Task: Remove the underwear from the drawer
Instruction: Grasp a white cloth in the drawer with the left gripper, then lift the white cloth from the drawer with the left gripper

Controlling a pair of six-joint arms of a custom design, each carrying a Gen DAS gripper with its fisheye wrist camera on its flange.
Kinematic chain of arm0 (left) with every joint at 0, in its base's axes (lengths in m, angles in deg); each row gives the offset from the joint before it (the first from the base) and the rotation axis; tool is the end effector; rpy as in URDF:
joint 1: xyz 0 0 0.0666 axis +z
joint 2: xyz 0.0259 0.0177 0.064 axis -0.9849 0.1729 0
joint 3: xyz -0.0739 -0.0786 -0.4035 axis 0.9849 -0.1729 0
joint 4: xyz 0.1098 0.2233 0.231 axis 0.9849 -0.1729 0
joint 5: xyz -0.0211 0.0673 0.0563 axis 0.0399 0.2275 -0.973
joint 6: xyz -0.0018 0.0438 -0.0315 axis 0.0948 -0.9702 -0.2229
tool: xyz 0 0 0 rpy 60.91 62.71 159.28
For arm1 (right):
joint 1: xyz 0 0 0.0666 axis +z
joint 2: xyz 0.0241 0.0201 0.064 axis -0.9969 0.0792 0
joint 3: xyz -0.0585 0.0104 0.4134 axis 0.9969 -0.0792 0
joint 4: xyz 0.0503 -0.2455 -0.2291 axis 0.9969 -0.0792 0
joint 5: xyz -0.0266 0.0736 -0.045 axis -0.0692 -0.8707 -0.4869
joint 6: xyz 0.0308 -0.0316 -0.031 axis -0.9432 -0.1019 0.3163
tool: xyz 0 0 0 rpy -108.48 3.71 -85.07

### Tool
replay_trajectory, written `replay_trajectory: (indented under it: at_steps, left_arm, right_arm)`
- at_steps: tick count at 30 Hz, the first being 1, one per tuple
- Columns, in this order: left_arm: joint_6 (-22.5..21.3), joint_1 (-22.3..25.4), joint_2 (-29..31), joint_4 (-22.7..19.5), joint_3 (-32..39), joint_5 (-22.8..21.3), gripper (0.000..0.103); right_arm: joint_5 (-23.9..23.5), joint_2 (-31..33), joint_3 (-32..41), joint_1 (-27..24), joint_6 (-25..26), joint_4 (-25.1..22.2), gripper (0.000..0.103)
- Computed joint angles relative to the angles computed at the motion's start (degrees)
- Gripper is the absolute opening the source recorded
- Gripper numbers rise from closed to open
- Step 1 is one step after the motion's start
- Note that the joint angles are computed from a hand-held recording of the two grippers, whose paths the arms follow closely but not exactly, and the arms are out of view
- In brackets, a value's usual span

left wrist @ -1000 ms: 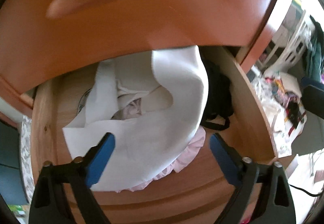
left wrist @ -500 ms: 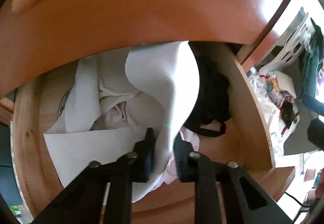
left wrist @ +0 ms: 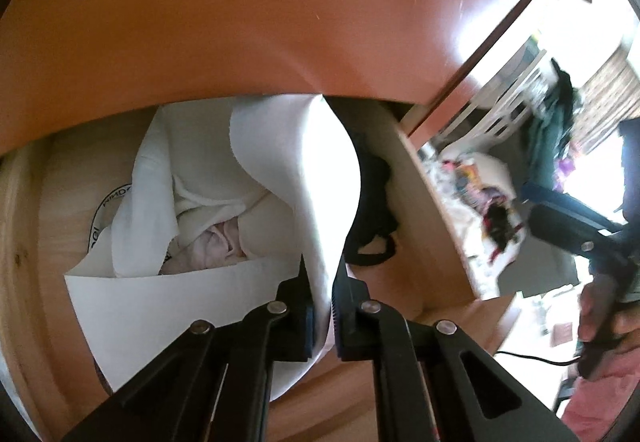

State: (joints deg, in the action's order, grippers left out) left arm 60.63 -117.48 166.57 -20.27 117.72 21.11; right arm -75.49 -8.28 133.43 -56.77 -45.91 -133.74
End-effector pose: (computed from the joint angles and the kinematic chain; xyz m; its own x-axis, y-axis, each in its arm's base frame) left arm 0.3219 -0.2515 0.4255 -0.9046 0.0138 -0.4261 0.1914 0.9062 -0.3770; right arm 0.3183 0.1784 0.4838 -0.8366 -0.0903 -0.5404 -0.2824 0.9163 0.2841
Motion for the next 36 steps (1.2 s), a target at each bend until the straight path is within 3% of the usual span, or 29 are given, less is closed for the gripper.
replay_trajectory:
  at_steps: [5,15,27,31,36]
  left_arm:
    - [2.12,1.97,-4.43,6.75,-4.60,5.37,0.006]
    - [7.28,4.32,-10.98,16.39,-11.39,11.64,0.006]
    - [16.41,10.19,-23.63,28.87,-20.33,13.35,0.003]
    - [16.34,11.40,-26.31,29.45,-20.99,11.60,0.002]
    - [13.15,10.63,-25.48,21.73,-18.11,8.59,0.002]
  right_arm:
    - [0.22,-0.17,0.22,0.06,-0.06,-0.16,0.103]
    - [0.54,-0.27,0.51,0.52,-0.95,-0.51,0.103]
    - [1.48,0.54,1.72,2.45,-0.31,-1.30,0.103]
    - [1.61,0.95,2.07,3.39,-0.30,-1.46,0.103]
    - [2.01,1.63,2.78,5.02,-0.51,-1.71,0.103]
